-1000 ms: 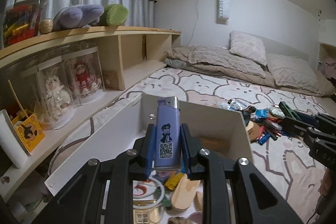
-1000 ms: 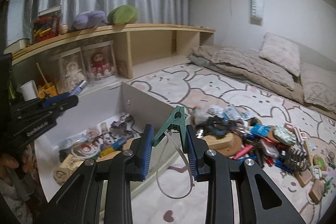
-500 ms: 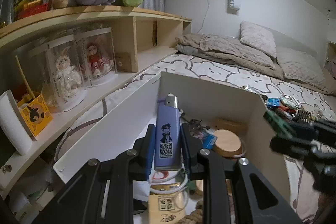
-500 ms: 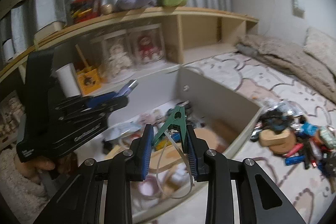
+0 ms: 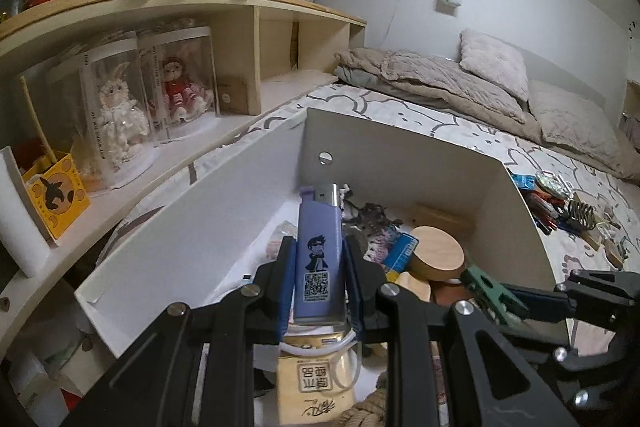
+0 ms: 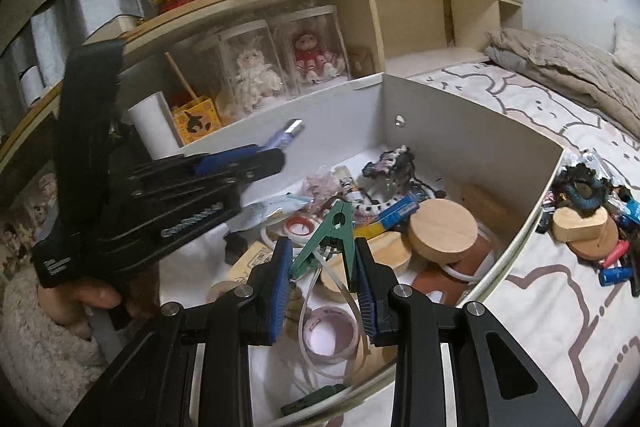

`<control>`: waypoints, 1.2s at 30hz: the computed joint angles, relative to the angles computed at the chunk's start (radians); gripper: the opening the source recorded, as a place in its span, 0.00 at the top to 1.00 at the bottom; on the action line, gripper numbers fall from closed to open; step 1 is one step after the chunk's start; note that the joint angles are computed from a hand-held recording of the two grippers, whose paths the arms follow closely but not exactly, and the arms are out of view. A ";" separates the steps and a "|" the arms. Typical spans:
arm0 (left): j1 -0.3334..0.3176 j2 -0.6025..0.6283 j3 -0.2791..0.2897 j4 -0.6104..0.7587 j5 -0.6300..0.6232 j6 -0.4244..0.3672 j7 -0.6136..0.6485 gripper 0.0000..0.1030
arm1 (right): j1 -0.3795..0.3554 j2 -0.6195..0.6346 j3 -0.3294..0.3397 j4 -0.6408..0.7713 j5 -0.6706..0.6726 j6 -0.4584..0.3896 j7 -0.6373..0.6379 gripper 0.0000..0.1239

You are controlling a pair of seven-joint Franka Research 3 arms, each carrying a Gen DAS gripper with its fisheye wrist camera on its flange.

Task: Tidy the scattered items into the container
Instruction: 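Carry the lighter and green clip with both tools over the white box, then open the left tool to drop the purple lighter while the right tool releases the green clip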

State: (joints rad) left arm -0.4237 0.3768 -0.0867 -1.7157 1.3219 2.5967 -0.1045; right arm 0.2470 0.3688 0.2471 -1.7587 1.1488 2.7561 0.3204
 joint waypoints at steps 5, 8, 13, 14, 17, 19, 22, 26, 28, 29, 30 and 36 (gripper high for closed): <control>0.000 0.012 -0.003 0.015 -0.027 -0.004 0.048 0.78 | -0.024 0.005 0.017 0.004 0.086 -0.020 -0.076 0.75; -0.002 0.013 -0.003 0.017 -0.047 -0.009 0.075 0.78 | -0.028 0.009 0.011 0.014 0.111 -0.056 -0.085 0.75; -0.006 0.023 -0.003 0.025 -0.072 -0.004 0.106 0.78 | -0.026 0.005 0.003 0.008 0.154 -0.071 -0.124 0.75; -0.007 0.025 -0.003 0.027 -0.080 -0.001 0.115 0.78 | -0.024 0.005 0.000 0.009 0.157 -0.074 -0.125 0.75; -0.008 0.032 -0.003 0.034 -0.105 0.006 0.139 0.78 | -0.017 0.007 -0.008 0.012 0.154 -0.073 -0.121 0.75; -0.008 0.040 -0.007 0.041 -0.137 0.006 0.175 0.78 | -0.015 0.007 -0.010 0.012 0.150 -0.073 -0.117 0.75; -0.006 0.049 -0.014 0.054 -0.210 -0.016 0.237 0.77 | -0.014 0.007 -0.012 0.013 0.145 -0.075 -0.113 0.75; -0.015 0.047 -0.003 0.052 -0.247 -0.018 0.235 0.77 | -0.013 0.009 -0.013 0.014 0.139 -0.073 -0.113 0.75; -0.019 0.048 0.000 0.054 -0.252 -0.022 0.240 0.76 | -0.014 0.008 -0.012 0.013 0.139 -0.077 -0.110 0.75; -0.021 0.049 0.002 0.056 -0.256 -0.028 0.244 0.72 | -0.015 0.007 -0.012 0.011 0.139 -0.079 -0.111 0.75; -0.027 0.046 0.005 0.056 -0.251 -0.037 0.239 0.63 | -0.014 0.007 -0.012 0.010 0.138 -0.076 -0.111 0.75; -0.030 0.030 0.008 0.039 -0.219 -0.030 0.197 0.61 | -0.013 0.005 -0.013 0.008 0.134 -0.078 -0.106 0.75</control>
State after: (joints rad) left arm -0.4533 0.4069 -0.0783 -1.6768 1.1029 2.5672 0.0922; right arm 0.2342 0.3737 0.2339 -1.7503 1.2830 2.6779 0.2149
